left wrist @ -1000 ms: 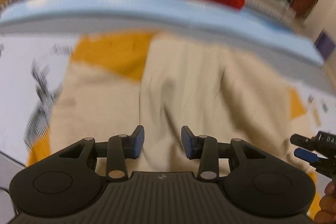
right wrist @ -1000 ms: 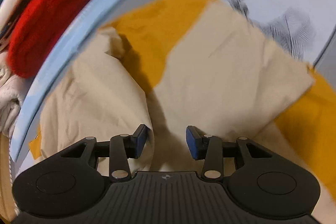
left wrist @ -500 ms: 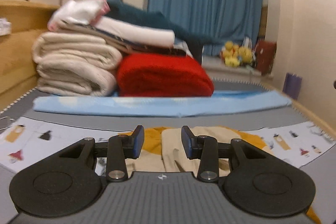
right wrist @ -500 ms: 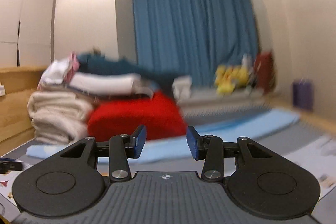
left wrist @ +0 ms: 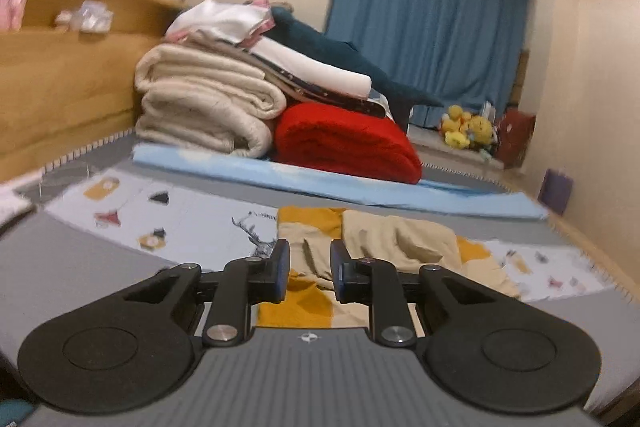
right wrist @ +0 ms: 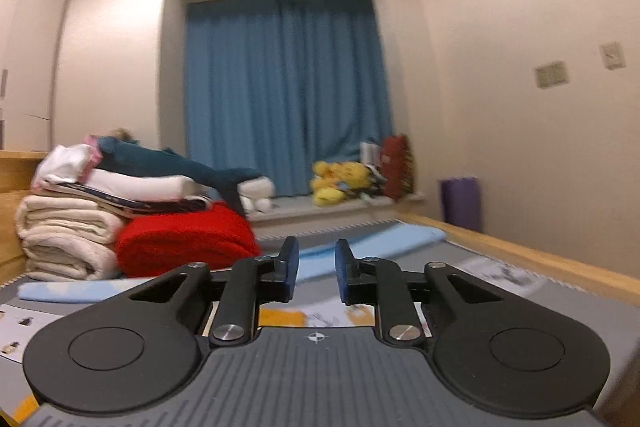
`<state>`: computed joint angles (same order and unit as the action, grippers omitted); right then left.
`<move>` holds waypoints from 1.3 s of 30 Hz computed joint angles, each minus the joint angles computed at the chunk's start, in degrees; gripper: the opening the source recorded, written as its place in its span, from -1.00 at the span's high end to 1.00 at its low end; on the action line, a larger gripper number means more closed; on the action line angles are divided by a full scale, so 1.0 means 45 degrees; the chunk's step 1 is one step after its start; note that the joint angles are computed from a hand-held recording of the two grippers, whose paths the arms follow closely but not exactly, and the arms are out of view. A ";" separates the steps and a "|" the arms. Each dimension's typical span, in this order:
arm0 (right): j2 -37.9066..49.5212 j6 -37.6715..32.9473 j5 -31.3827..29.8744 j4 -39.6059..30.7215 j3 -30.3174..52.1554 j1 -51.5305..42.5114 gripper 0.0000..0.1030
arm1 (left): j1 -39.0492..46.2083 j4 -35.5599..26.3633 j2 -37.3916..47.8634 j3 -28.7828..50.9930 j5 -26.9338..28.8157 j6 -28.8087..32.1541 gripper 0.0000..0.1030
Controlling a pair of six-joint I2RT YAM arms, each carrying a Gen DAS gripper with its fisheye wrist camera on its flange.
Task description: Fold large clothes
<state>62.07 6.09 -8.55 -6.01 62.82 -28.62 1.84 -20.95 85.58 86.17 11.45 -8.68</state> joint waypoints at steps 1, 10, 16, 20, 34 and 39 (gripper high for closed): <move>-0.0111 -0.0120 -0.0001 -0.0265 -0.0178 -0.0064 0.63 | 0.0158 -0.0120 -0.0096 0.0037 0.0324 -0.0215 0.54; 0.0500 0.0456 -0.0884 -0.0574 -0.0588 -0.1167 0.62 | 0.1120 0.0610 -0.0602 -0.1634 0.2174 -0.2174 0.54; 0.1194 0.0991 -0.0333 0.0395 -0.1143 -0.0665 0.58 | 0.0997 -0.1680 -0.1097 0.0526 0.2029 0.0024 0.54; 0.1357 0.1764 -0.0951 0.1047 -0.1122 -0.0992 0.58 | 0.0858 -0.2931 -0.1455 0.3429 0.2200 0.0191 0.52; 0.2219 0.2271 -0.2428 0.1493 -0.0847 -0.3008 0.35 | -0.1695 -0.1890 -0.0625 0.0364 -0.2800 -0.1079 0.34; 0.3860 -0.0326 -0.1887 -0.1497 0.0546 -0.1568 0.34 | -0.1483 -0.1842 0.1835 -0.0617 -0.3562 -0.0481 0.33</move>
